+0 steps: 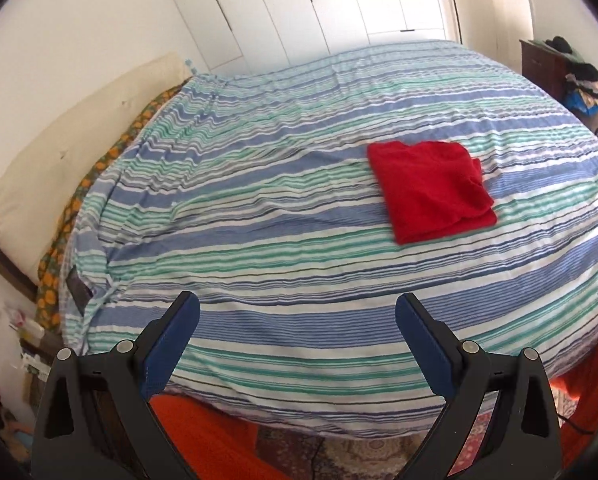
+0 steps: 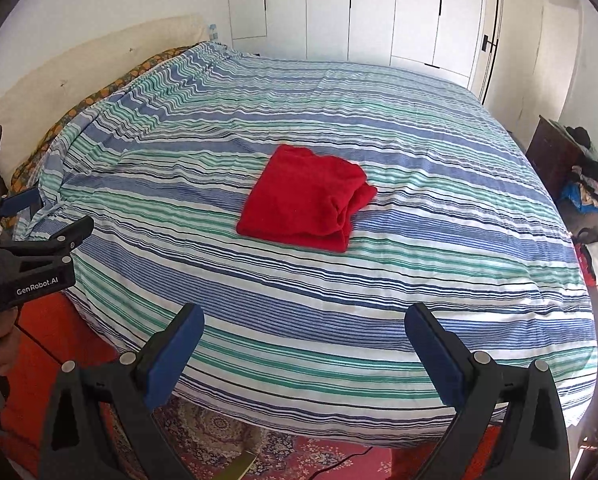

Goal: Fold small clothes

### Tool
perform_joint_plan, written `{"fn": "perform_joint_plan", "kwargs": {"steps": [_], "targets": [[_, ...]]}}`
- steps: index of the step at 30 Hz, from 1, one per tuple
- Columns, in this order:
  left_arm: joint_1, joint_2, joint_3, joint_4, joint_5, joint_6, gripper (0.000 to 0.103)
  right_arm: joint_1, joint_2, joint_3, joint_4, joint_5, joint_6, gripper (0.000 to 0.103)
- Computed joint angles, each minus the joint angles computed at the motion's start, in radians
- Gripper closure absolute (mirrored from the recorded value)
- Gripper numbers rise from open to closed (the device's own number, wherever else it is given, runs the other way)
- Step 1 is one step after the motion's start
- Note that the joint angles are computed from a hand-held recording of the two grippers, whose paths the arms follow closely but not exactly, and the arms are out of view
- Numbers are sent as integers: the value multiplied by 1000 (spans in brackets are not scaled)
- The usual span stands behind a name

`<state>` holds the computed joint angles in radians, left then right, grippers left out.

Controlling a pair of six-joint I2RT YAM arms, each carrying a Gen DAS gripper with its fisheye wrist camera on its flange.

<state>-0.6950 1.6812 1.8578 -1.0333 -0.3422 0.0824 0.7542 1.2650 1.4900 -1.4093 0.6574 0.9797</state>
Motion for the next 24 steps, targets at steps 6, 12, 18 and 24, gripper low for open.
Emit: {"fn": "perform_joint_plan", "kwargs": {"steps": [6, 12, 18, 24], "targets": [[9, -40, -47, -58, 73, 26, 4, 46, -7, -22, -23, -29, 76, 1], [46, -56, -74, -119, 191, 18, 2, 47, -22, -67, -7, -118, 115, 1], [61, -63, -69, -158, 256, 18, 1, 85, 5, -12, -46, -110, 141, 1], [55, -36, 17, -241, 248, -1, 1, 121, 95, 139, -141, -84, 132, 1]]}}
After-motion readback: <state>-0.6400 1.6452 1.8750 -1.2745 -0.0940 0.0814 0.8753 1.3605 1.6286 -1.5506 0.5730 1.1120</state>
